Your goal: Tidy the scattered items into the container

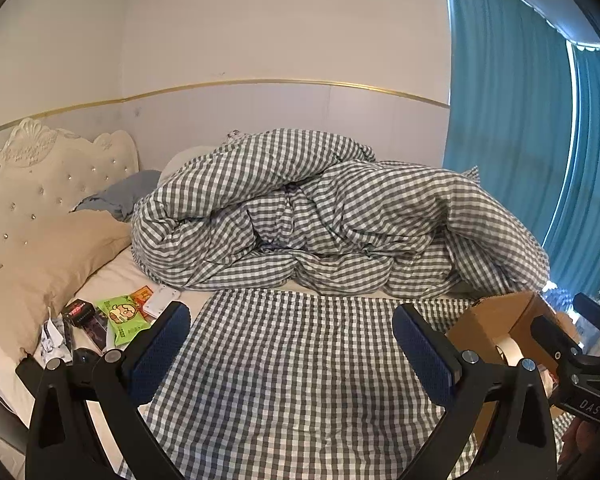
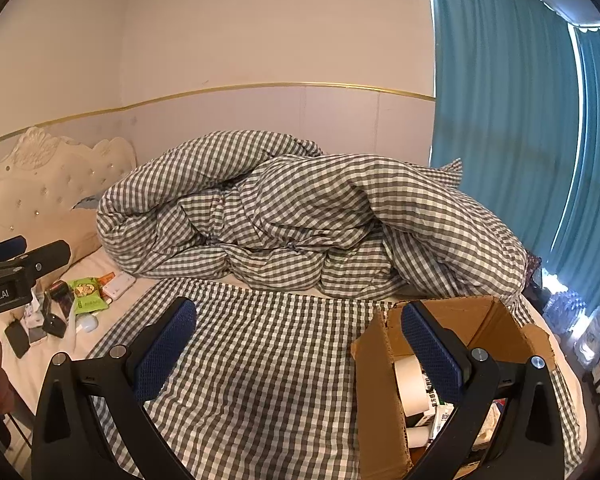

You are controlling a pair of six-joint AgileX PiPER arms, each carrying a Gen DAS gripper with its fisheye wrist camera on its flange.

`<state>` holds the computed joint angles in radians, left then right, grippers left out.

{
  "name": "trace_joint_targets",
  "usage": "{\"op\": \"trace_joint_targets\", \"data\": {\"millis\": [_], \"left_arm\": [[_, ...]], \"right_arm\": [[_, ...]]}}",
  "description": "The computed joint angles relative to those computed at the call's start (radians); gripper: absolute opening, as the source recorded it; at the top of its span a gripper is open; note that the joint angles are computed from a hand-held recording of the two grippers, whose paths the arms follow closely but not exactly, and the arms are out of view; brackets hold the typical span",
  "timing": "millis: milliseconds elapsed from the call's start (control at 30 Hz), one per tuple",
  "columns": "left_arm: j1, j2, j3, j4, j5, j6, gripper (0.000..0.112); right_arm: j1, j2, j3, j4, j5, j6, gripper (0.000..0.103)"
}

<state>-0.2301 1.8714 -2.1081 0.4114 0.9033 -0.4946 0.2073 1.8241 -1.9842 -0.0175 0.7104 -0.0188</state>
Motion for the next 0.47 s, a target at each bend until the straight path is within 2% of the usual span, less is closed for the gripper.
{"op": "trace_joint_targets", "data": {"millis": [467], "left_arm": [[0.019,0.018,-0.010,-0.045,-0.002,0.026,0.103]], "right_arm": [[0.004,0.020,-0.012,-0.010,0.008,0.017,0.103]]}}
